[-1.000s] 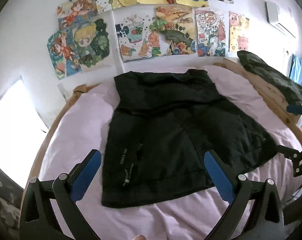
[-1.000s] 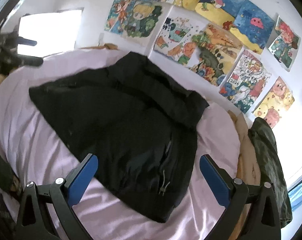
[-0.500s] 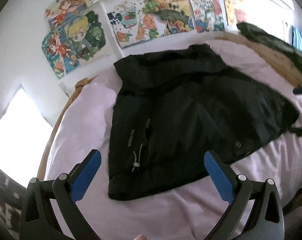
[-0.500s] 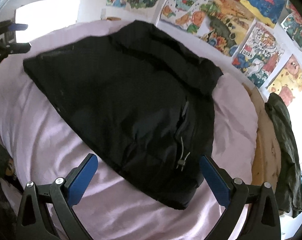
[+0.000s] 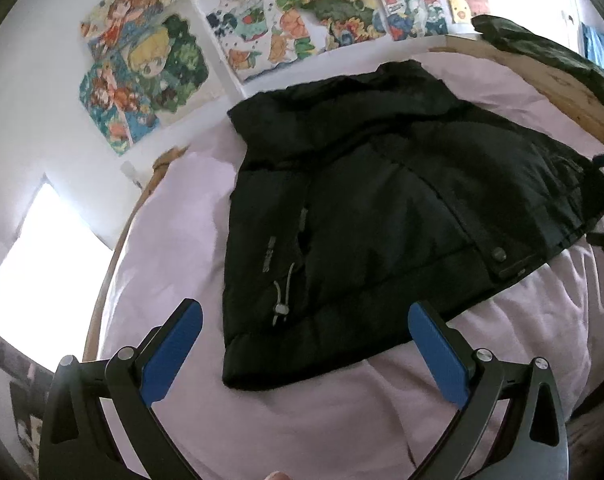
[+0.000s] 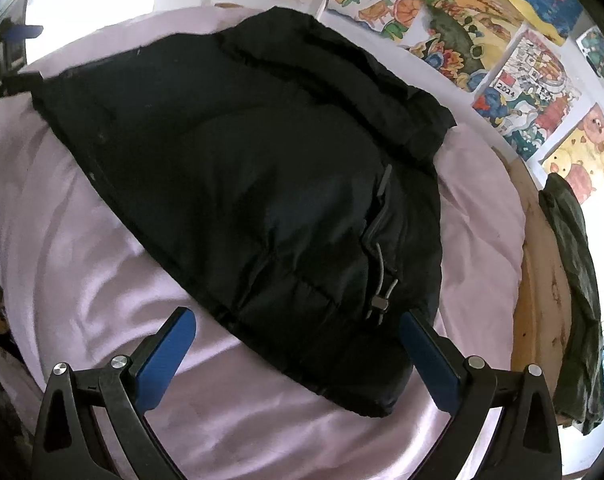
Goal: Fold large clothes
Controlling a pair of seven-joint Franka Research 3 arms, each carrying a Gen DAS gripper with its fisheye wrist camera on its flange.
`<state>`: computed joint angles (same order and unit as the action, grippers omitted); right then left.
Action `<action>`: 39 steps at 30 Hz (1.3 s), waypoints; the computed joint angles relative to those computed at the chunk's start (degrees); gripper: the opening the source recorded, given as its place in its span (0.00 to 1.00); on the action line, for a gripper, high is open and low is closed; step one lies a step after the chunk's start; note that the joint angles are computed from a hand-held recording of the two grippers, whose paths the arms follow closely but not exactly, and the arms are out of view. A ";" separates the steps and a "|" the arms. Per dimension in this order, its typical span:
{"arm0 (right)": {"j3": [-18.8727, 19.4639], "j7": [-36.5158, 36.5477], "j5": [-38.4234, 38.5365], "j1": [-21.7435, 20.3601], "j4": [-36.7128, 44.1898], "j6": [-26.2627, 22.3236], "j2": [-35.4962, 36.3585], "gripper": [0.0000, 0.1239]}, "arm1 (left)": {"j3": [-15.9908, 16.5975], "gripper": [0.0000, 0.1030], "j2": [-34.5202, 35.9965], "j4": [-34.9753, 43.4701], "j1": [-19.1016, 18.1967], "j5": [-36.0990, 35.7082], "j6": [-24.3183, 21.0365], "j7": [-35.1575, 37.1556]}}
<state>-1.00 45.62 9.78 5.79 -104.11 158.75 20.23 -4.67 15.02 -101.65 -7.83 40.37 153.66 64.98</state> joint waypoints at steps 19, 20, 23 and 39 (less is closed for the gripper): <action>-4.10 3.85 -7.75 3.27 -0.58 7.00 3.62 0.83 | -1.85 0.98 0.43 -4.88 3.86 -10.84 6.04 27.60; -4.32 4.39 -8.10 3.52 -0.58 6.96 3.60 0.83 | -1.25 0.98 0.66 -5.03 3.16 -9.15 5.91 27.48; -4.28 5.23 -8.58 3.62 -0.74 6.88 3.48 0.83 | 1.38 0.98 1.44 -5.00 0.99 -2.95 5.99 23.43; -3.18 5.48 -7.40 2.64 -0.46 6.57 3.60 0.83 | 6.20 0.98 6.31 -1.08 -2.65 28.30 2.70 0.22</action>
<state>-4.18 51.10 2.37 8.43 -104.57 165.32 23.83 1.54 21.34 -102.72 -10.48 68.67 156.35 65.20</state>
